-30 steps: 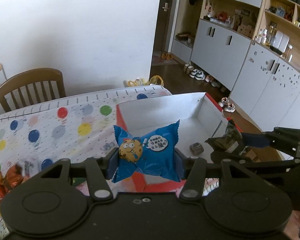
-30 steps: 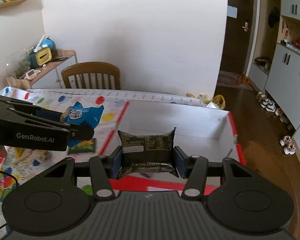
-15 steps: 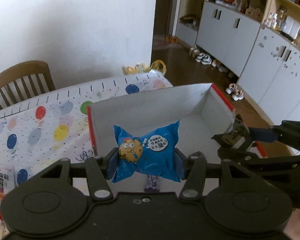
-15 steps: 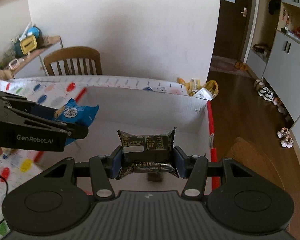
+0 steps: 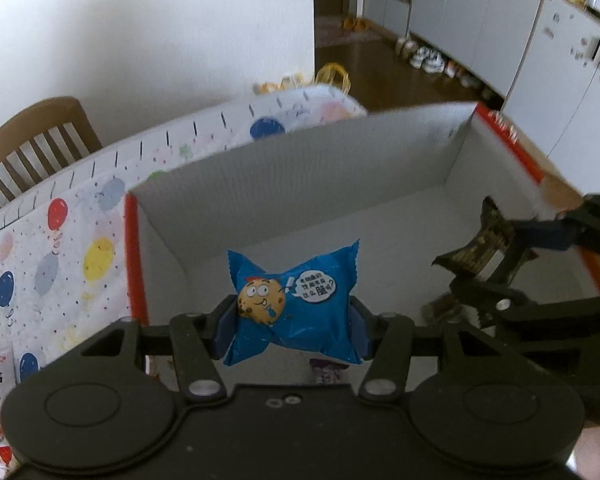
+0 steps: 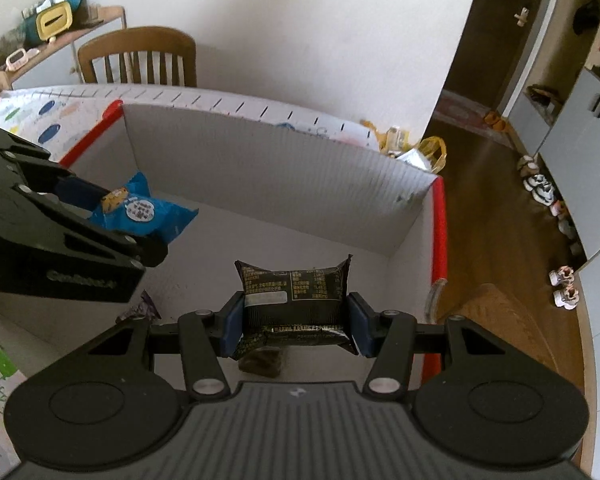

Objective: Organize snacks
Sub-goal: 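Carry both packets into the red box and open both tools to release them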

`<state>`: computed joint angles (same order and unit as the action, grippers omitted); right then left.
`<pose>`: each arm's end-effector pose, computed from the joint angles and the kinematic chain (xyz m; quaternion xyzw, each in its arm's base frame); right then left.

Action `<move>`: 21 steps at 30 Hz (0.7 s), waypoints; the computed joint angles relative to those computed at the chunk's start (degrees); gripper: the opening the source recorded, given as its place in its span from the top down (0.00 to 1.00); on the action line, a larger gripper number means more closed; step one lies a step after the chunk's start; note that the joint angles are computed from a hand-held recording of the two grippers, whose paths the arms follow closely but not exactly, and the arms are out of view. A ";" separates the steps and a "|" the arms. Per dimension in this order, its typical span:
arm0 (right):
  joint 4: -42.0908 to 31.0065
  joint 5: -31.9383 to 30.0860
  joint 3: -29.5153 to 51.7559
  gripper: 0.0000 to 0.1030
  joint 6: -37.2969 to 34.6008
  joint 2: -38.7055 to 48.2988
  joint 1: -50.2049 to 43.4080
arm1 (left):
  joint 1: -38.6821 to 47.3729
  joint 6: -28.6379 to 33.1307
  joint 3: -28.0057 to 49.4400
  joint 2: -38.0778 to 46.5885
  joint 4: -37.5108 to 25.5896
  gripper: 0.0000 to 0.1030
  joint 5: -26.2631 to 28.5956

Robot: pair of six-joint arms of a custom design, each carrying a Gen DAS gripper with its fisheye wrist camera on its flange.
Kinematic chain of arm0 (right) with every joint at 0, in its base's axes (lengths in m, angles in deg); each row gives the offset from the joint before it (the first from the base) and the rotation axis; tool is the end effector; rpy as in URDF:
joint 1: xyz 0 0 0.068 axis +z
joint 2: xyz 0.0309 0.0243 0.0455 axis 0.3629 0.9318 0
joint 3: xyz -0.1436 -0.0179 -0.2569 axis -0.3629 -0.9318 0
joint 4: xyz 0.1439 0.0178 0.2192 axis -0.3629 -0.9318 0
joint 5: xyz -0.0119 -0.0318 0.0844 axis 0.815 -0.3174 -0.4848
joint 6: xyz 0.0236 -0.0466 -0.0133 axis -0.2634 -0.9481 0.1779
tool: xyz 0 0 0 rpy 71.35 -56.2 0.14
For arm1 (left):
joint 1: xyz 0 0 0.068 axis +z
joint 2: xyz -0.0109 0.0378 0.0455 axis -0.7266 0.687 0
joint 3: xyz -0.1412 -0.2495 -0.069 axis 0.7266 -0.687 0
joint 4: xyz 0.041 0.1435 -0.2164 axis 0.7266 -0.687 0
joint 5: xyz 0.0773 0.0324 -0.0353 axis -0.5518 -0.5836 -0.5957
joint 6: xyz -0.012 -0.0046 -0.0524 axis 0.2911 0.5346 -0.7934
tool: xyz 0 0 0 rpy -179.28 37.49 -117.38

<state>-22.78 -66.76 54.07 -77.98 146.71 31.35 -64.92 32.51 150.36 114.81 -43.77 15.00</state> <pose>0.2591 0.0387 0.1720 0.0230 0.9476 -0.0433 0.3157 0.3403 -0.1166 0.1997 0.3276 0.9112 -0.0481 0.2451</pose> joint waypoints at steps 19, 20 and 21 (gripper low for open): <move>0.72 -2.49 1.80 0.42 -3.53 4.49 -0.53 | -2.74 0.66 5.04 7.62 -3.12 0.44 -4.71; 1.02 -2.73 1.47 0.39 -3.63 4.21 -0.50 | -2.72 0.68 5.03 7.58 -3.10 0.43 -4.70; 1.23 -2.92 1.16 0.38 -3.67 3.85 -0.49 | -2.79 0.73 4.75 7.31 -2.75 0.41 -4.91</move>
